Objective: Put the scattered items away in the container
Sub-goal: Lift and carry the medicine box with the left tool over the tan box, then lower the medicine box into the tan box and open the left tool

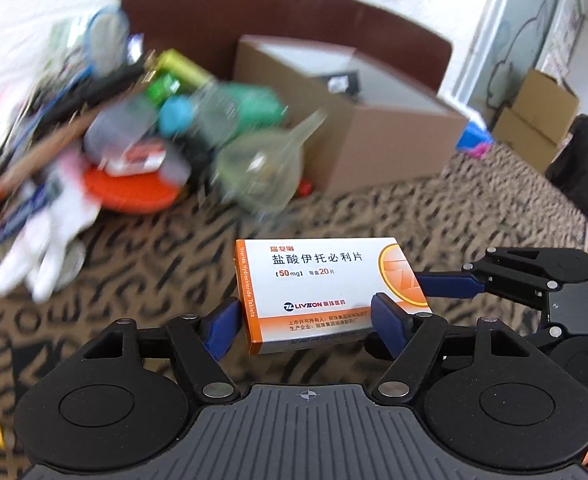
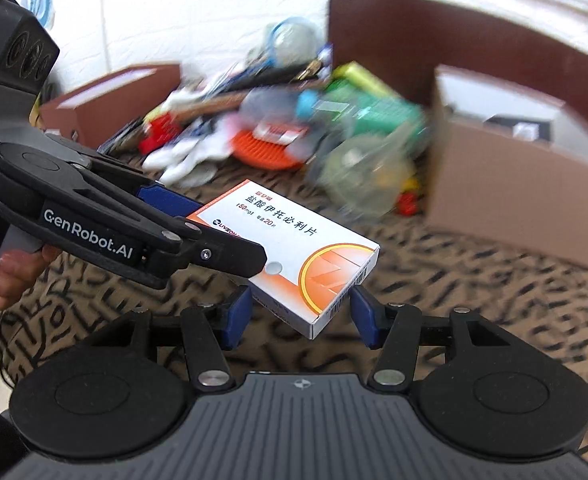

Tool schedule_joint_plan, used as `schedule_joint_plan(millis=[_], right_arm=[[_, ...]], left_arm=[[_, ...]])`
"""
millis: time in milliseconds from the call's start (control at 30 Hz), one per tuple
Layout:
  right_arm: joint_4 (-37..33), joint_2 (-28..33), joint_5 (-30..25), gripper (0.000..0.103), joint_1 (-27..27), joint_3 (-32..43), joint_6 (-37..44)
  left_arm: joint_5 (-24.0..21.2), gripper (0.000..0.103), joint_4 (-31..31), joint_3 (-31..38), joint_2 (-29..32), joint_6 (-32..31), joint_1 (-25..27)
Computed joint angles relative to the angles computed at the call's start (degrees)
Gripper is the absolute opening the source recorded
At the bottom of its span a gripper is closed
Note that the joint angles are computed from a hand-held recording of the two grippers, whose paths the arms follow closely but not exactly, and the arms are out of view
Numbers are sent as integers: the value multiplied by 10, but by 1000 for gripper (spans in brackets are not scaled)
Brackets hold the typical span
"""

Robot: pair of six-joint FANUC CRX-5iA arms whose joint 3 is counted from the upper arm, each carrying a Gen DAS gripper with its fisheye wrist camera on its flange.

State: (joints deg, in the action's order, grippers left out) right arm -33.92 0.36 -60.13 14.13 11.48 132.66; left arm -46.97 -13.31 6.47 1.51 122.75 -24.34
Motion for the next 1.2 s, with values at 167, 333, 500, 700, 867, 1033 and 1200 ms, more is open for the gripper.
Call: schedule_joint_plan(millis=[167, 333, 500, 700, 867, 1033, 1200], right_arm=[[-21, 15, 20, 60, -32, 44, 18], [-18, 42, 58, 60, -46, 96, 41], [-27, 104, 56, 60, -65, 189, 26], [-5, 184, 35, 60, -67, 303, 2], [0, 236, -8, 60, -66, 368, 1], [18, 275, -47, 60, -64, 406, 4], [16, 306, -83, 60, -68, 446, -10]], left_arm=[[12, 73, -4, 81, 46, -17, -3], [9, 74, -19, 187, 106, -44, -5], [-8, 74, -10, 305, 180, -81, 4], [-50, 75, 3, 448, 273, -117, 19], [-73, 75, 19, 494, 316, -119, 33], [-88, 76, 48, 501, 341, -126, 46], [-103, 77, 63, 521, 362, -135, 53]])
